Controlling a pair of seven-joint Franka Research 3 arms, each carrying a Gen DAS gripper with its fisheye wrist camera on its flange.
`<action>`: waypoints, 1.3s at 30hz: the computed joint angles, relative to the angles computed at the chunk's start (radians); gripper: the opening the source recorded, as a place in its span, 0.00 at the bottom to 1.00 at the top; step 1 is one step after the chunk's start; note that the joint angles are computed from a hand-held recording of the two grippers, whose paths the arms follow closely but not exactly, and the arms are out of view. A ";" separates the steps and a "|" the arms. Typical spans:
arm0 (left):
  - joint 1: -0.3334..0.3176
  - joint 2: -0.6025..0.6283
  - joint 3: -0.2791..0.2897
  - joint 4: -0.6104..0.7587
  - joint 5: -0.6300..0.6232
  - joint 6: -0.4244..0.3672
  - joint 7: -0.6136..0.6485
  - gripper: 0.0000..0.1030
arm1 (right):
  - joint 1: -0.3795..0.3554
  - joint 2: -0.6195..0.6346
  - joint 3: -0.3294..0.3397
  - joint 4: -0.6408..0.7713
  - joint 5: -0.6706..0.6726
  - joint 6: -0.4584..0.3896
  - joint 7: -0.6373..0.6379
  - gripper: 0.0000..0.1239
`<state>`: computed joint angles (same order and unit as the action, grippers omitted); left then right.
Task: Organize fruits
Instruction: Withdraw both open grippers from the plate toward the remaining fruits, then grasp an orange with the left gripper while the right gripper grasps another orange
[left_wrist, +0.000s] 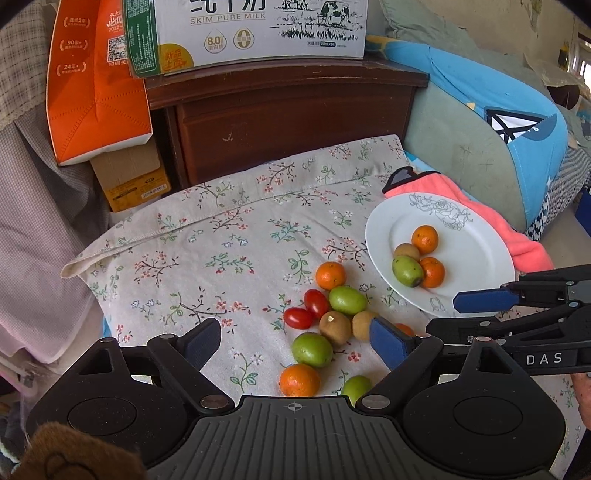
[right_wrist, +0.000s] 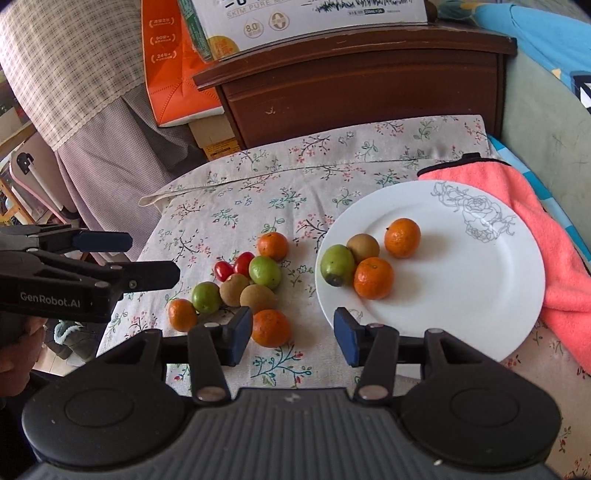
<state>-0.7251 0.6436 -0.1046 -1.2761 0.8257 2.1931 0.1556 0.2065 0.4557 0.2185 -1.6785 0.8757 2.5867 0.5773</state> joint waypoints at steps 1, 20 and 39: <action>0.003 -0.007 -0.005 -0.015 -0.005 0.006 0.006 0.87 | 0.002 0.000 0.001 -0.001 -0.004 -0.004 -0.005 0.40; 0.065 -0.006 -0.042 -0.075 -0.168 0.059 0.003 0.86 | 0.051 0.055 0.000 0.025 -0.153 0.033 0.017 0.39; 0.059 0.014 -0.025 -0.065 -0.162 0.083 -0.054 0.69 | 0.053 0.073 0.027 0.015 -0.208 0.119 -0.007 0.26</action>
<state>-0.6664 0.6581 -0.1292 -1.3408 0.6639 2.2766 0.1015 0.2596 0.5291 0.2455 -1.6635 0.6676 2.7054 0.5707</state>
